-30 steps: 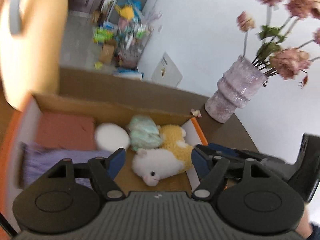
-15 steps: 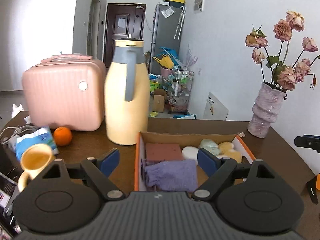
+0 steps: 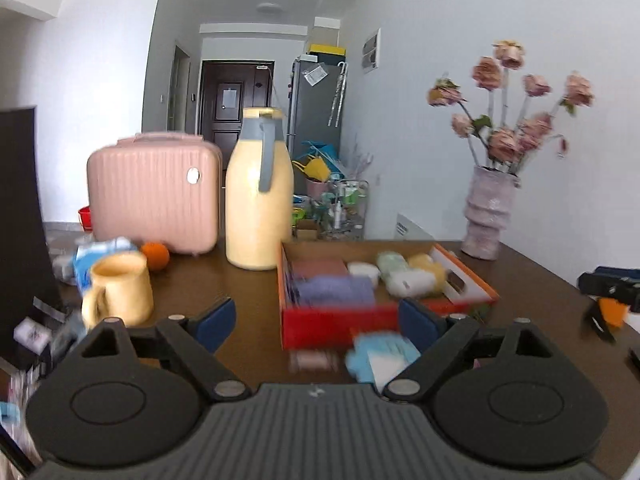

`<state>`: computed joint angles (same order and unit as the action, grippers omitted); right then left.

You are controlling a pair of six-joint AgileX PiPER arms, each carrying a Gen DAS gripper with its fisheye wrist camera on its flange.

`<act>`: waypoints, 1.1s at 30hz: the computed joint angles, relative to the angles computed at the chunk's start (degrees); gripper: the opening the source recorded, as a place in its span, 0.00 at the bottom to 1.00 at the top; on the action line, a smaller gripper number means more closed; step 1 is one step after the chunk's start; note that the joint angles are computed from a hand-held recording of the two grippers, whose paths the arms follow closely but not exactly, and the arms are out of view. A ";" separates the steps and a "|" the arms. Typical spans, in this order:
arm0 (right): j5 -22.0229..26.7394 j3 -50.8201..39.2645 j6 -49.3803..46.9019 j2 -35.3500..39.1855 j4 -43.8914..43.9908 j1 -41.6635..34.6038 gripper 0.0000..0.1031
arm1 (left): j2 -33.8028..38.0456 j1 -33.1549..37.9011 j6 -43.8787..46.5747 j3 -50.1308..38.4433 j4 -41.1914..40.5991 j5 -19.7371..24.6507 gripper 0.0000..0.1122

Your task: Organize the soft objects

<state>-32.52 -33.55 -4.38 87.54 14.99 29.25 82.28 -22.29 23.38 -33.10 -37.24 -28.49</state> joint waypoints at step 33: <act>8.23 -25.75 29.11 27.65 -25.93 -8.25 0.60 | 34.82 5.46 -50.83 -26.94 46.02 10.58 0.31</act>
<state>-24.29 -59.30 24.73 115.20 -10.93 21.01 117.10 -16.83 -27.46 -60.04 8.79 -17.91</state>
